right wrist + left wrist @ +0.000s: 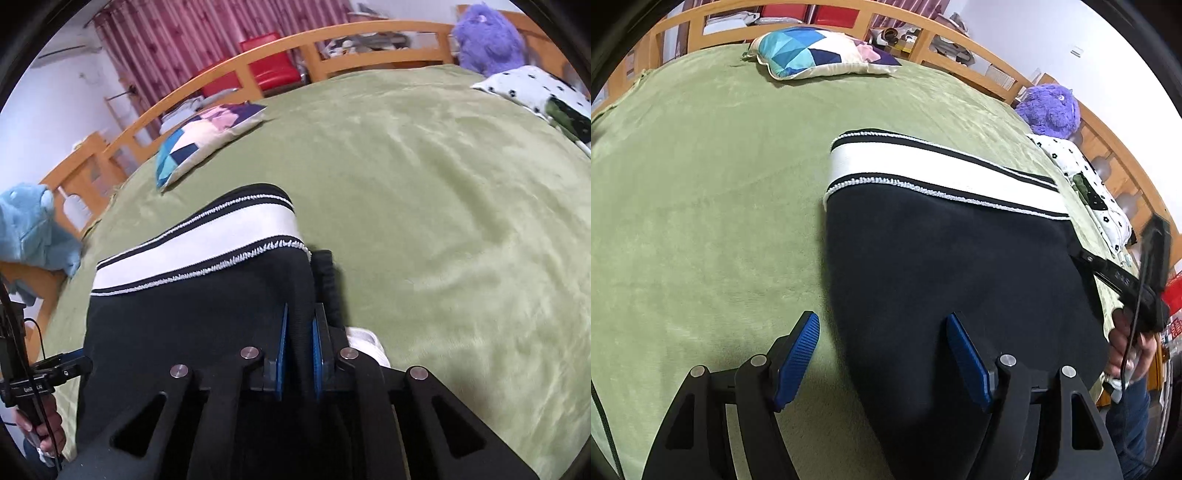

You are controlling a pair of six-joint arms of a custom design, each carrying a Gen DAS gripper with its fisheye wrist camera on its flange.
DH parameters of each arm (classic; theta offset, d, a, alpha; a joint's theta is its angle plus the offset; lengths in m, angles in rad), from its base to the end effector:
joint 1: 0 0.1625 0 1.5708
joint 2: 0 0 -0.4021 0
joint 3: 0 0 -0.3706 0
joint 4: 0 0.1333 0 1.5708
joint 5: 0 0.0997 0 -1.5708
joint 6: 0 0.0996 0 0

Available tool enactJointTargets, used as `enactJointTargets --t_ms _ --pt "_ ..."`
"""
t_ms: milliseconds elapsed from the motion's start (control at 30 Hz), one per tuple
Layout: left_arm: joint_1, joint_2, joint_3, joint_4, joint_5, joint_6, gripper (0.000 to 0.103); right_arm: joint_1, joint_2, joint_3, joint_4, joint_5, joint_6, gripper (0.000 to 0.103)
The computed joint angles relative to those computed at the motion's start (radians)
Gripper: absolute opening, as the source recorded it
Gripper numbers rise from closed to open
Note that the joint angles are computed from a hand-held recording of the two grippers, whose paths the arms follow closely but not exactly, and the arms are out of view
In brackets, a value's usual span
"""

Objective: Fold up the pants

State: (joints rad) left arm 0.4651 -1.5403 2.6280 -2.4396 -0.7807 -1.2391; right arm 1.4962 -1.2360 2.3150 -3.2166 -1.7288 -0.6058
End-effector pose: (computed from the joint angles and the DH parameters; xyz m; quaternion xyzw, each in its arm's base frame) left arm -0.1467 -0.3019 0.1461 -0.0192 0.9182 -0.3135 0.2413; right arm 0.0842 -0.4516 0.1861 0.2299 -0.9293 0.2375 0.1644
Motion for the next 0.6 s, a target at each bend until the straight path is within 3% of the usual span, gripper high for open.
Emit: enactJointTargets --t_ms 100,167,267,400,533,600 --pt "0.008 0.015 -0.002 -0.016 0.002 0.009 0.070 0.037 -0.014 0.023 -0.048 -0.084 -0.027 0.036" --pt "0.019 0.024 0.005 -0.052 0.002 0.023 0.073 0.020 -0.054 0.037 -0.031 -0.062 -0.021 0.051" --pt "0.039 0.057 0.018 -0.136 -0.006 0.045 0.074 -0.013 -0.081 0.008 0.117 -0.064 0.000 0.056" --pt "0.061 0.093 0.047 -0.263 -0.016 0.068 0.077 -0.060 -0.098 -0.002 0.213 0.023 0.033 0.059" --pt "0.114 0.136 0.060 -0.430 -0.058 0.125 0.079 -0.094 -0.049 -0.054 0.327 0.084 0.072 0.071" --pt "0.133 0.146 0.061 -0.477 -0.078 0.142 0.078 -0.107 -0.036 -0.077 0.378 0.112 0.098 0.072"
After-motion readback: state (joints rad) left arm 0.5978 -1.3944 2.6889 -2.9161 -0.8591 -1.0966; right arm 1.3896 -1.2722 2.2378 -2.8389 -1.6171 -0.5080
